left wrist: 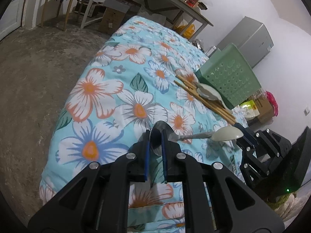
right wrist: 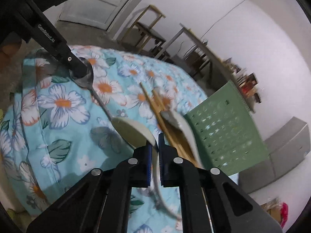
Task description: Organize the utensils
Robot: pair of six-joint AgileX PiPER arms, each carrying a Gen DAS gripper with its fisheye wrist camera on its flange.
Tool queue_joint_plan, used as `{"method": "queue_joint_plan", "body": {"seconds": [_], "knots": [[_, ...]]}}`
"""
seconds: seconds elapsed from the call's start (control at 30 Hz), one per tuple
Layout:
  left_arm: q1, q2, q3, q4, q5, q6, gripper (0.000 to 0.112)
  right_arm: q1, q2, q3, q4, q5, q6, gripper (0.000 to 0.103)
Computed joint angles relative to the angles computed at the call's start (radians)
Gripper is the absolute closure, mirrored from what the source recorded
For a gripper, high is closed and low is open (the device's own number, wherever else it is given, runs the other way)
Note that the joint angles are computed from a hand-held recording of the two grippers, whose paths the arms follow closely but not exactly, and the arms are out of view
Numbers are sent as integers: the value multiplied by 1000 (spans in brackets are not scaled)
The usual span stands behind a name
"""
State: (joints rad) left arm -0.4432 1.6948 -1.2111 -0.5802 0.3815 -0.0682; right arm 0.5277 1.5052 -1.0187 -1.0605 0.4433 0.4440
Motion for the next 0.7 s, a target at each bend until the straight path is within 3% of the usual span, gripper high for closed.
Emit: {"method": "queue_joint_plan", "body": {"seconds": [0.13, 0.27, 0.4, 0.53, 0.7], "knots": [[5, -38, 31, -84, -38, 55, 108, -21, -45, 4, 11, -7, 65, 98], [-19, -79, 25, 26, -65, -55, 111, -82, -90, -13, 128, -14, 78, 99], [-60, -117, -18, 300, -77, -308, 111, -188, -132, -33, 347, -56, -4, 99], [-85, -135, -90, 467, -84, -440, 111, -301, -168, -34, 631, -114, -171, 99], [-122, -67, -337, 690, 6, -556, 111, -400, -193, -28, 921, -177, -360, 99]]}}
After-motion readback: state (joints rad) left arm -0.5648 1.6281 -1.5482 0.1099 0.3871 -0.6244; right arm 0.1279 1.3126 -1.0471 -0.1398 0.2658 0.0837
